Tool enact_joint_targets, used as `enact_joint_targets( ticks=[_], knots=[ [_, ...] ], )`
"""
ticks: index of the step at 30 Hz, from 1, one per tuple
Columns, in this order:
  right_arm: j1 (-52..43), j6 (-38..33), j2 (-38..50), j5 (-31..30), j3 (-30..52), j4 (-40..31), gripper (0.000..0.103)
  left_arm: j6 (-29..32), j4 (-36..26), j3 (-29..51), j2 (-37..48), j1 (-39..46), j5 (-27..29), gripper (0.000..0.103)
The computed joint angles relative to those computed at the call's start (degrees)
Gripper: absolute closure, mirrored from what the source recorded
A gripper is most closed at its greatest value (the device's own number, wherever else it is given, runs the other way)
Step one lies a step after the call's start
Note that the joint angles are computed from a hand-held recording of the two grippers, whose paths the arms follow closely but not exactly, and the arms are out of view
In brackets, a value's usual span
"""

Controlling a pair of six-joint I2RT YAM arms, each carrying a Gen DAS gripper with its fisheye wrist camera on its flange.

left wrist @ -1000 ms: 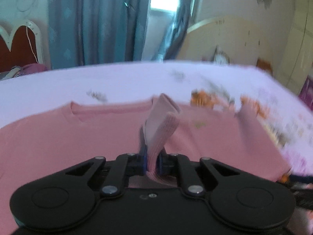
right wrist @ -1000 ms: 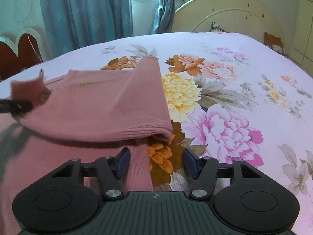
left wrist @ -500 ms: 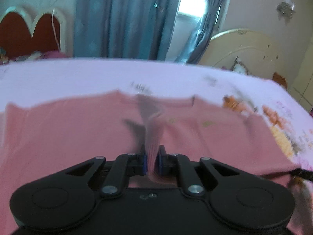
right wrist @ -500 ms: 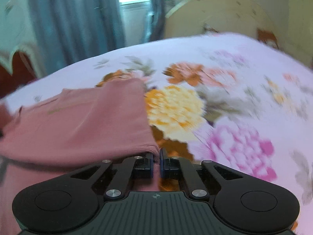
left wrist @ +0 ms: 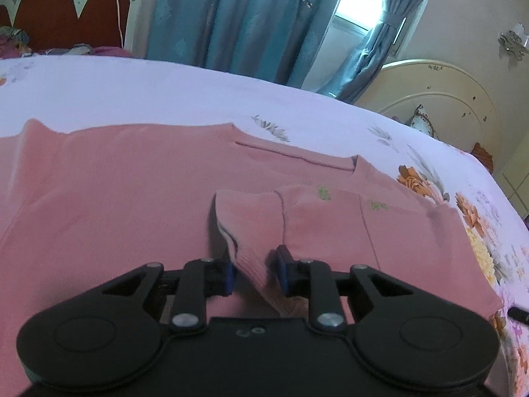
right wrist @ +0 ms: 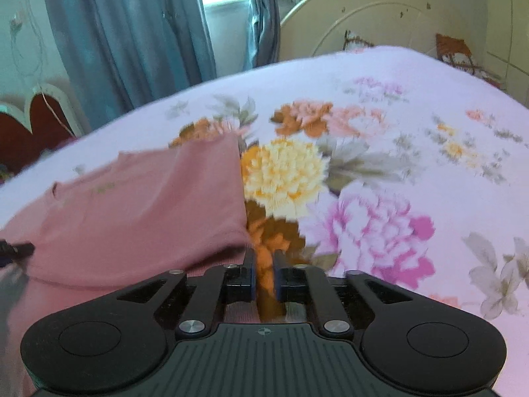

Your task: Fold small clothes

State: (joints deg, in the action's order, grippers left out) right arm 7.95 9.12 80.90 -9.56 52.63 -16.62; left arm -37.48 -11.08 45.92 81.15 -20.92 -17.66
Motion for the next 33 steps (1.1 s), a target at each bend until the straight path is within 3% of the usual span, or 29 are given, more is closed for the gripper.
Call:
enact_joint_targets(
  ticks=[1, 2, 10, 12, 14, 18, 19, 21, 22, 23, 25, 27, 29, 33],
  knots=[
    [0.16, 0.03, 0.52, 0.45, 0.59, 1.01, 0.040, 0.47, -0.04, 0.01, -0.39, -0.82, -1.37, 0.081],
    [0.44, -0.19, 1.09, 0.88, 1.12, 2.21, 0.035, 1.00, -0.78, 0.27, -0.54, -1.71, -3.57, 0.081],
    [2.01, -0.28, 18.27, -1.93, 15.92, 2.91, 0.035, 0.33, -6.50, -0.66, -3.43, -0.87, -9.35, 0.085],
    [2.82, -1.09, 22.84, -1.34, 20.31, 2.60, 0.039, 1.80, -7.01, -0.35, -4.69, -2.24, -12.06, 0.082],
    [3.11, -1.69, 26.63, -1.74, 24.12, 2.00, 0.050, 3.64, -6.93, 0.52, -4.72, -3.57, -13.53, 0.081],
    [3.60, -0.41, 32.94, 0.36, 30.34, 1.93, 0.050, 5.38, -5.31, 3.09, -1.34, -4.51, -11.62, 0.081],
    [3.57, 0.15, 34.43, 0.56, 32.02, 1.36, 0.050, 5.71, -4.68, 3.94, 0.31, -4.68, -11.27, 0.076],
    [3.23, 1.47, 37.01, -1.12, 34.91, -0.22, 0.050, 5.94, -4.50, 5.30, 2.85, -4.78, -11.25, 0.075],
    [3.43, 1.51, 37.43, -1.24, 35.12, 0.20, 0.056, 5.71, -4.96, 6.33, 4.51, -4.42, -11.01, 0.075],
    [3.61, 0.58, 37.34, -1.77, 34.79, 0.67, 0.072, 5.06, -5.31, 6.89, 5.73, -4.14, -10.62, 0.074],
    [3.93, -0.16, 36.80, -2.39, 33.84, 1.37, 0.088, 4.04, -5.55, 6.69, 6.50, -3.52, -9.49, 0.073],
    [4.45, -1.17, 35.73, 1.00, 31.80, 3.59, 0.099, 4.92, -5.14, 6.69, 7.02, -3.94, -10.52, 0.072],
    [3.71, -0.14, 35.81, 4.61, 30.82, 4.78, 0.099, 4.97, -5.54, 6.62, 6.92, -4.30, -11.28, 0.071],
    [3.68, -1.02, 35.43, 3.84, 31.72, 3.42, 0.099, 5.02, -6.41, 7.14, 7.39, -4.72, -12.43, 0.067]
  ],
)
